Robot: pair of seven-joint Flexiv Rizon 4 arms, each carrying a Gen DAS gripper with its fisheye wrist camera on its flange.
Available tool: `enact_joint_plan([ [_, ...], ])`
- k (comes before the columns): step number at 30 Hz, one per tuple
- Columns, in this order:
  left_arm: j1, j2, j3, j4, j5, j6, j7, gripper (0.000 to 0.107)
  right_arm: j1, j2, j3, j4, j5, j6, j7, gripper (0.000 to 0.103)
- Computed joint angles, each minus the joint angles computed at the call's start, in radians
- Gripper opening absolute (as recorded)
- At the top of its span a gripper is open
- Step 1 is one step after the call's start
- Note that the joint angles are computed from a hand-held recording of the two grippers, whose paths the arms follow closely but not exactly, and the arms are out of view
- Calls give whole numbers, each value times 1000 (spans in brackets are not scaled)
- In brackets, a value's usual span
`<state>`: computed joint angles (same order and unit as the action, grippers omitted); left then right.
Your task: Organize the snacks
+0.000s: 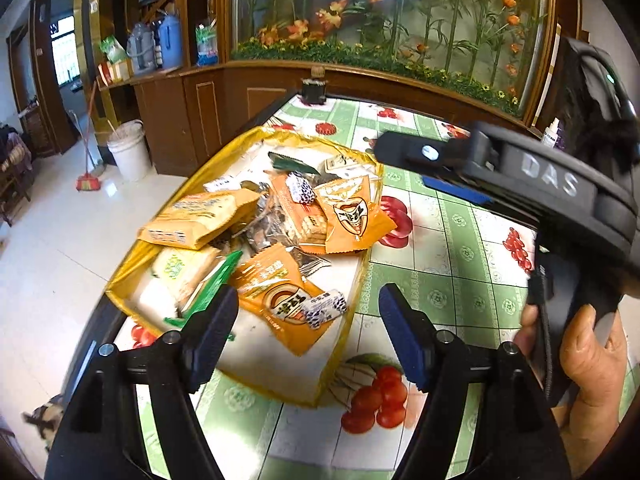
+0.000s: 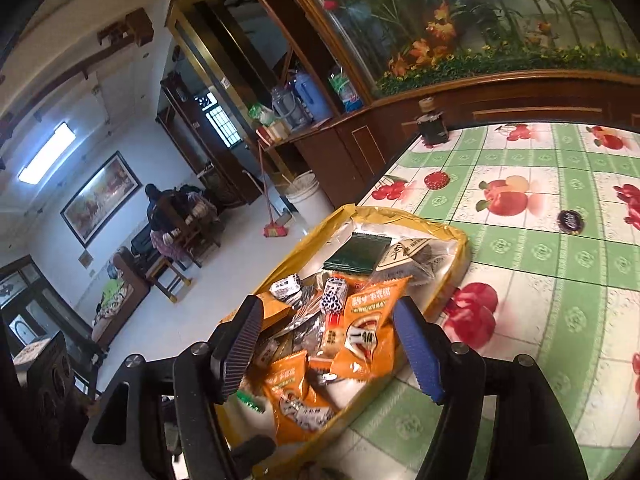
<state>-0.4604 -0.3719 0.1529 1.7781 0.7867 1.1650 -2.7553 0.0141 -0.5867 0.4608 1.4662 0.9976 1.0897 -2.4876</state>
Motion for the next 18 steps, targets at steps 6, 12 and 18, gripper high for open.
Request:
enact_joint_plan([
  [6,-59,54,0,0,122,-124,-96,76,-51,90,23,104,96,36,-159,79],
  [12,-47,104,-58,22,198,-216,-152,78,-49,180,-5,193,156,15,-337,83],
  [18,-17,150,-119,72,214,-260,-174,83,-17,257,-55,265,179,-30,-451,85],
])
